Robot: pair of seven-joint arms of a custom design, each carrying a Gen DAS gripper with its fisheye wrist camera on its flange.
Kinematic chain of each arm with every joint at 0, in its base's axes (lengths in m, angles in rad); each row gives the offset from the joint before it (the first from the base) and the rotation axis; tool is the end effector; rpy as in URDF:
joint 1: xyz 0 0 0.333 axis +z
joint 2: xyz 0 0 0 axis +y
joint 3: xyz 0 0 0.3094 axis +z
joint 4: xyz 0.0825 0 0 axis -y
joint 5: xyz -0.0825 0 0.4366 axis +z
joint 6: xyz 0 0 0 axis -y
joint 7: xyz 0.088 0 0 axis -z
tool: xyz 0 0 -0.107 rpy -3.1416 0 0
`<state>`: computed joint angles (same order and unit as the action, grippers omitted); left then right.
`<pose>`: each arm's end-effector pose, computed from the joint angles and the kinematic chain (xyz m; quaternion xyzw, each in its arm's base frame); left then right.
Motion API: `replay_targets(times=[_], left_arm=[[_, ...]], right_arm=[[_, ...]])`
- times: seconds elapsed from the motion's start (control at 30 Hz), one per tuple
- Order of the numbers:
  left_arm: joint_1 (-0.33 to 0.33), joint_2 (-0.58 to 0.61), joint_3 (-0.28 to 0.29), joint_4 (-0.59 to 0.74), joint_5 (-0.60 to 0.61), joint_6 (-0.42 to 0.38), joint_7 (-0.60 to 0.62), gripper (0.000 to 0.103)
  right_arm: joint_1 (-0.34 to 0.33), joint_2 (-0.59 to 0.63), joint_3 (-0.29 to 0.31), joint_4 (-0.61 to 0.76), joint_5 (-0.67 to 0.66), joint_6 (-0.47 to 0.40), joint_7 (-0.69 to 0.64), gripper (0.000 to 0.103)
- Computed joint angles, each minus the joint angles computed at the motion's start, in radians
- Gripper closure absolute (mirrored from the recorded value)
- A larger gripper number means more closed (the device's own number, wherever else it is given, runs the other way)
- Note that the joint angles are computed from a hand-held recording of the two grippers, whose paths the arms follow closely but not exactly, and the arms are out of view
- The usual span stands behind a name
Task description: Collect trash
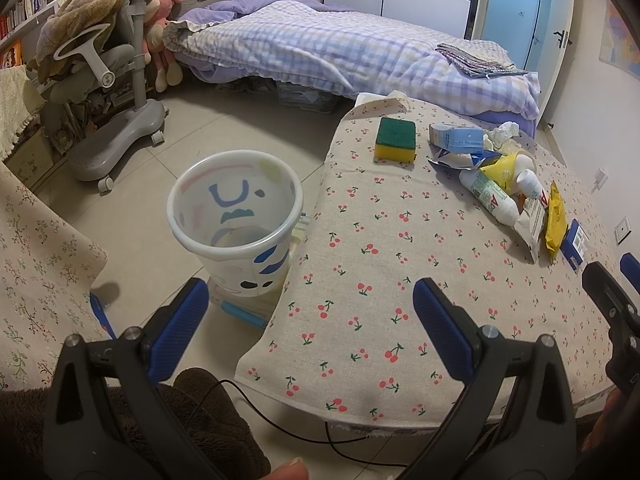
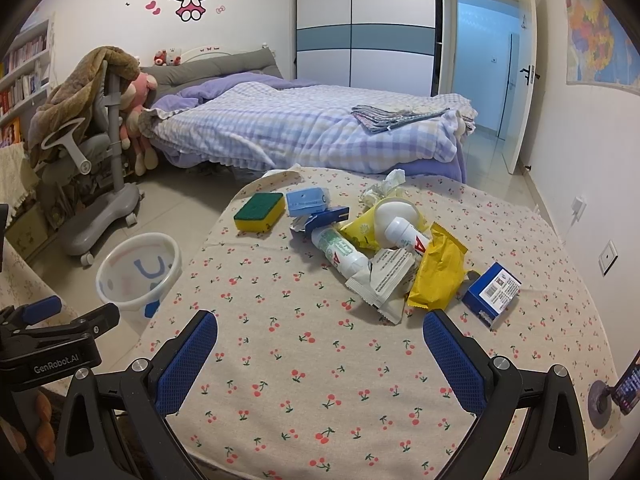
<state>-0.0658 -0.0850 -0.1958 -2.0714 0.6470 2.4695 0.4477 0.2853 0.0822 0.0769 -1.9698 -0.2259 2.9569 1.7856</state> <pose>0.5945 -0.1628 0.4922 -0.7935 0.5028 -0.1993 0.2789 0.6222 0.2504 0.5075 -0.7350 0.5163 -0.2638 0.3515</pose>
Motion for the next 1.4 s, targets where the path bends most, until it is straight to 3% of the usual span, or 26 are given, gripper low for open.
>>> replay_targets(times=[0.47, 0.77, 0.97, 1.13, 1.4], left_arm=[[0.001, -0.002, -0.001, 0.000, 0.001, -0.001, 0.001, 0.001], [-0.001, 0.005, 0.002, 0.013, -0.015, -0.004, 0.019, 0.001], [-0.009, 0.057, 0.018, 0.068, -0.101, -0.026, 0.125, 0.001], [-0.021, 0.094, 0.032, 0.121, -0.134, -0.046, 0.182, 0.001], [-0.062, 0.218, 0.054, 0.311, -0.174, -0.119, 0.343, 0.001]], right_arm=[[-0.001, 0.001, -0.001, -0.002, -0.004, 0.012, 0.006, 0.000], [-0.013, 0.010, 0.013, 0.019, 0.061, -0.018, -0.069, 0.000], [-0.056, 0.052, 0.054, 0.110, 0.346, -0.156, -0.340, 0.000], [-0.058, 0.136, 0.004, 0.262, 0.297, -0.312, -0.246, 0.000], [-0.093, 0.295, -0.036, 0.543, 0.226, -0.564, -0.152, 0.000]])
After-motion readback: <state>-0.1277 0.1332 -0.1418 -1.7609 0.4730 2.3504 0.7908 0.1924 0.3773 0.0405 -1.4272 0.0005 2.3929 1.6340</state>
